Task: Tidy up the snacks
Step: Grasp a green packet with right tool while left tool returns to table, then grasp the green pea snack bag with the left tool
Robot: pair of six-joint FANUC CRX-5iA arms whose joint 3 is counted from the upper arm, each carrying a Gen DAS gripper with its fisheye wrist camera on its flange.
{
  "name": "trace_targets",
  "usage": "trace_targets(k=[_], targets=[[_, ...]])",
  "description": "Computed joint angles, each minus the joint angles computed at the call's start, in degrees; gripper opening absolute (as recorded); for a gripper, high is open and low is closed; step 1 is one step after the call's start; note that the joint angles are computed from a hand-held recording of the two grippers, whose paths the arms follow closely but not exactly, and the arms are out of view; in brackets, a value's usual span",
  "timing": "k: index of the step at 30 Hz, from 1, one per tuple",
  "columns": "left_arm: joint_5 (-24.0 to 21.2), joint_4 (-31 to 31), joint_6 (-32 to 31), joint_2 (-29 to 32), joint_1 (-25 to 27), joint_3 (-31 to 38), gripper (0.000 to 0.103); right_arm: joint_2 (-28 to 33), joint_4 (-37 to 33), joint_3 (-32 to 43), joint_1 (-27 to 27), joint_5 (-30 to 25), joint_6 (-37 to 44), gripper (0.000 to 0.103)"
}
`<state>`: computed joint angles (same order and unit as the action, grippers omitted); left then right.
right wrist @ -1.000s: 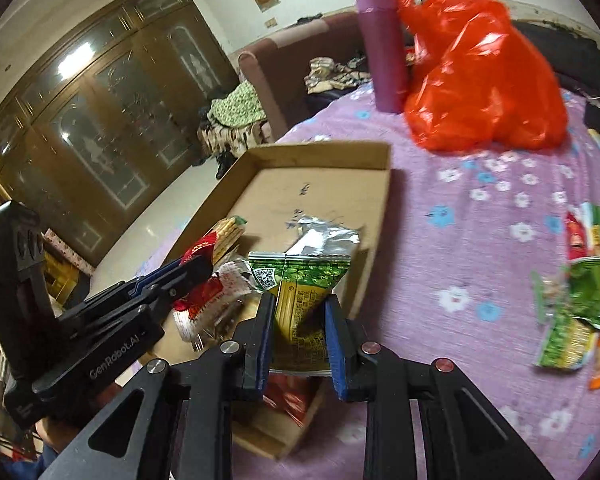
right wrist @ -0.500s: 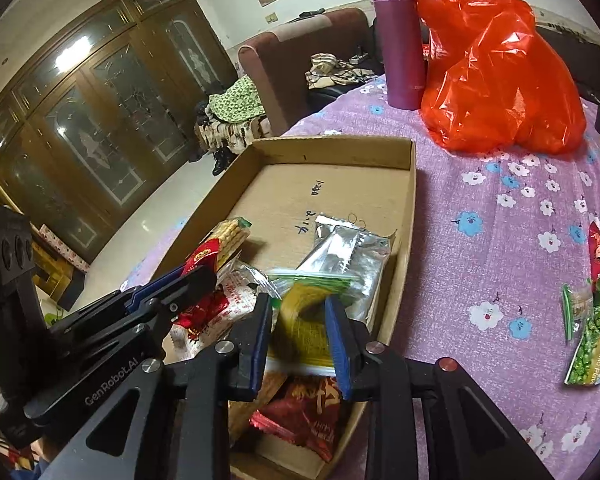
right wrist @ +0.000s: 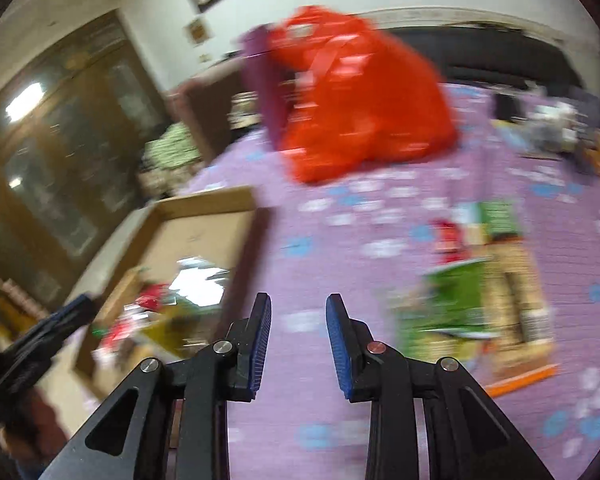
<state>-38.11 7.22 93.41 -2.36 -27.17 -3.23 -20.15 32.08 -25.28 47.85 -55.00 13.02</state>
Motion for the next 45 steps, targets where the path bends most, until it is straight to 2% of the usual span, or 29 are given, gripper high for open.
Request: trace_targets(k=[4, 9, 14, 18, 23, 27, 29, 31, 38, 41, 42, 43, 44, 45], targets=[[-0.14, 1.46, -1.81, 1.32, -2.16, 0.72, 0.019, 0.63, -0.98, -0.07, -3.72, -5.26, 1.74, 0.031], [-1.08, 1.80, -3.28, 2.98, -4.19, 2.28, 0.019, 2.79, -5.54, 1.11, -7.95, -4.77, 7.81, 0.031], [-1.54, 1.86, -4.18, 3.62, -5.41, 2.98, 0.019, 3.61, -6.04, 0.48, -7.99, -3.45, 9.42, 0.029], [-2.33, 3.04, -5.56, 4.40, -6.49, 3.44, 0.020, 1.04, -11.13, 0.07, -7.66, -1.65, 12.87, 0.024], [-3.84, 4.35, -7.66, 6.23, -8.44, 4.78, 0.037, -3.63, -14.69, -2.00, -5.55, -0.48, 13.31, 0.024], [-5.89, 5.09, -9.33, 8.90, -10.70, 6.85, 0.049, -8.66, -2.78, -7.60, -0.33, -2.49, 1.43, 0.024], [-7.89, 2.93, -7.90, 10.62, -12.02, 9.15, 0.062, -11.07, 0.70, -9.90, 0.22, -1.40, -1.77, 0.024], [-9.55, 2.50, -7.51, 12.38, -13.01, 10.84, 0.064, -14.19, 3.03, -12.76, -0.19, 1.40, -4.83, 0.024], [-14.81, -3.30, -2.26, 18.77, -16.03, 18.21, 0.065, -17.95, 0.58, -15.73, -3.60, 8.04, -4.43, 0.024], [-14.40, -1.18, -2.85, 20.27, -15.82, 18.61, 0.064, -18.68, 0.68, -16.21, -3.39, 8.67, -4.08, 0.024], [-14.63, -1.40, -2.43, 20.89, -15.97, 19.24, 0.061, -18.72, 0.94, -16.23, -3.06, 8.43, -4.24, 0.024], [-14.87, -2.00, -1.95, 21.27, -16.18, 19.74, 0.052, -18.72, 0.90, -16.21, -2.93, 8.38, -4.22, 0.024], [-15.42, -2.28, -1.92, 21.84, -16.35, 20.36, 0.036, -18.86, 0.76, -16.31, -2.90, 8.55, -4.18, 0.024], [-15.23, -3.16, -1.27, 21.94, -16.60, 20.54, 0.034, -18.88, 0.64, -16.33, -2.80, 8.71, -4.15, 0.024]])
